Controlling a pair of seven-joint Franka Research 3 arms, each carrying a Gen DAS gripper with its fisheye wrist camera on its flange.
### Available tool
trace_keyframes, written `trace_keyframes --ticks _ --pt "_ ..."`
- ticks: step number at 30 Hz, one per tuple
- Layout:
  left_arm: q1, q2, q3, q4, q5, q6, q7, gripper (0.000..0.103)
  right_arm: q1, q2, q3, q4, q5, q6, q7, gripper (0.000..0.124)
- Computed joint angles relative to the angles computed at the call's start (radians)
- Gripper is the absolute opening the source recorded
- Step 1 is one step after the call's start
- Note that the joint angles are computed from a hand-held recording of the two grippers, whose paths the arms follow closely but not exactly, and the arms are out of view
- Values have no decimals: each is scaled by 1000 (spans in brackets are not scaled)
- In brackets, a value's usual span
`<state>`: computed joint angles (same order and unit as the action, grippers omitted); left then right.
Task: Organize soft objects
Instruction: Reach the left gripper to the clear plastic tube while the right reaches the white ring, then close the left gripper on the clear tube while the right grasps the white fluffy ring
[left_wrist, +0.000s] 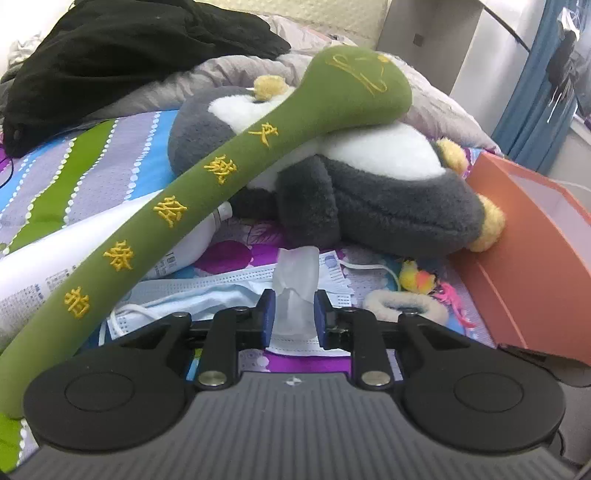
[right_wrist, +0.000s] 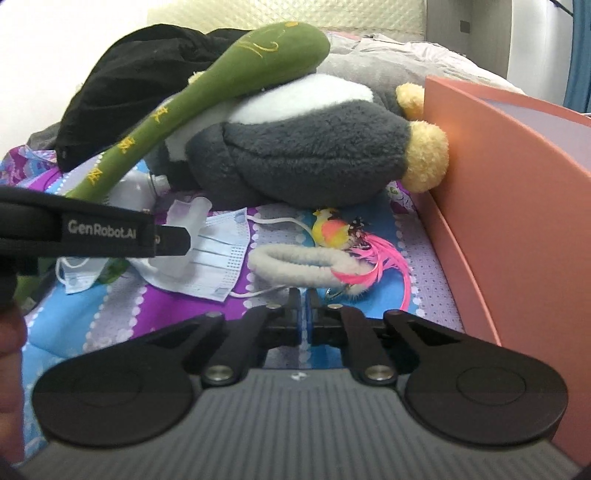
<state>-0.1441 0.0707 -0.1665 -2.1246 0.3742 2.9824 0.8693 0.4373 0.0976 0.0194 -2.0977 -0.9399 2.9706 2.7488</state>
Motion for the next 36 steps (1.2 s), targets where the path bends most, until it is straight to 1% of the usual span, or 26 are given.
trace_keyframes --ticks 5,8,9,10,11,13,14,17,18,19,21,22,23,24,25,27,30,32,34,36 --pt "-1 -40 -2 -33 -7 20 -38 24 -9 -35 11 -21 -38 17 22 6" --pt "0 -59 -4 -47 1 25 -65 24 -21 -37 23 -18 -33 34 -1 9" --pt "0 -64 -5 -51 11 25 -80 24 -24 -32 30 -12 -9 33 -42 10" --pt "2 -68 -5 -55 12 25 -86 24 -27 -26 37 -8 30 33 -99 13" --pt "2 -71 -6 -58 8 24 -85 24 -29 -20 41 -4 68 39 -155 22" --pt "4 -76 -7 -63 3 21 -84 24 -21 -8 35 5 93 44 -202 37" --pt "5 -78 -8 -65 1 21 -82 24 -16 0 31 12 107 40 -228 38" --pt "7 -81 -8 -72 -21 39 -68 24 6 29 8 38 107 31 -255 38" --pt "8 -81 -8 -74 -31 46 -61 24 7 43 9 47 136 29 -295 38" --pt "7 -80 -8 -77 -59 57 -38 24 13 54 5 53 156 24 -325 37" --pt "0 -76 -10 -80 -166 76 50 24 30 77 -7 72 185 -2 -377 36" --pt "-4 -74 -13 -80 -225 81 104 24 44 84 -24 77 174 -3 -372 36" --pt "-6 -73 -15 -79 -254 83 136 24 49 86 -31 76 182 3 -381 31" --pt "-7 -75 -15 -79 -256 85 143 24 45 84 -25 75 220 0 -417 26" --pt "-7 -76 -16 -79 -254 85 143 24 51 80 -30 74 234 -8 -428 11" --pt "-9 -83 -16 -84 -253 87 140 24 60 64 -41 58 232 8 -428 11" --pt "-10 -100 -16 -96 -242 82 122 24 59 27 -34 20 252 27 -449 11" --pt "-14 -120 -15 -113 -240 80 111 24 56 -2 -29 -5 233 35 -434 11" --pt "-19 -142 -14 -135 -241 83 109 24 46 -36 -14 -35 212 42 -414 11" --pt "-22 -164 -13 -155 -236 70 93 24 27 -68 13 -62 205 47 -409 11"
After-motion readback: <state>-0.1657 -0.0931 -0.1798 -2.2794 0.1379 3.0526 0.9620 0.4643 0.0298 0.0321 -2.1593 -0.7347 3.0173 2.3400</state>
